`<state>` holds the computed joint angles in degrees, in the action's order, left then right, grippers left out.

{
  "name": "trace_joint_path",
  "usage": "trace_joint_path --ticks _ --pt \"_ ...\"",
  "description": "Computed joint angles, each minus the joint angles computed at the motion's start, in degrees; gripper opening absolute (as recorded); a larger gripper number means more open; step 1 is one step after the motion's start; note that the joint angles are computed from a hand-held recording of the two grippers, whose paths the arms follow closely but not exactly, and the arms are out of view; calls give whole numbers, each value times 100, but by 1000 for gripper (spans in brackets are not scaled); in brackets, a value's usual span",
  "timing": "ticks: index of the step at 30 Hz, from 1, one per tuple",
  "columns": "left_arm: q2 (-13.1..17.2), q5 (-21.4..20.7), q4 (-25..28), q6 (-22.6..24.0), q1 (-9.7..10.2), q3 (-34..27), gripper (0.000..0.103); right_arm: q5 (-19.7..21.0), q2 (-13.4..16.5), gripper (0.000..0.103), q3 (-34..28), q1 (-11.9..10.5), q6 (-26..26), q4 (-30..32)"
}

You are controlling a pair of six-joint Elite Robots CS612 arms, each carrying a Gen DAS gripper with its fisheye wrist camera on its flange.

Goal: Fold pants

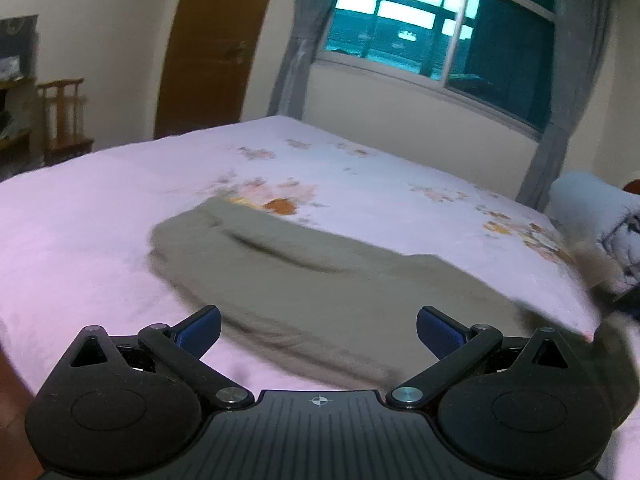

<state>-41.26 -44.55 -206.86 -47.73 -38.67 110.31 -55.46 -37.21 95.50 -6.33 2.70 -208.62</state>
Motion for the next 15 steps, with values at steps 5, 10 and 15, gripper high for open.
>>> trace_joint_path --ticks 5,10,15 --pt "62 -248 8 -326 120 118 103 646 48 19 141 173 -790 1131" --pt "261 -947 -296 68 174 -185 103 313 -59 22 286 -148 -163 390" --pt "531 -2138 -549 847 249 -868 103 -66 -145 24 348 -438 230 254"
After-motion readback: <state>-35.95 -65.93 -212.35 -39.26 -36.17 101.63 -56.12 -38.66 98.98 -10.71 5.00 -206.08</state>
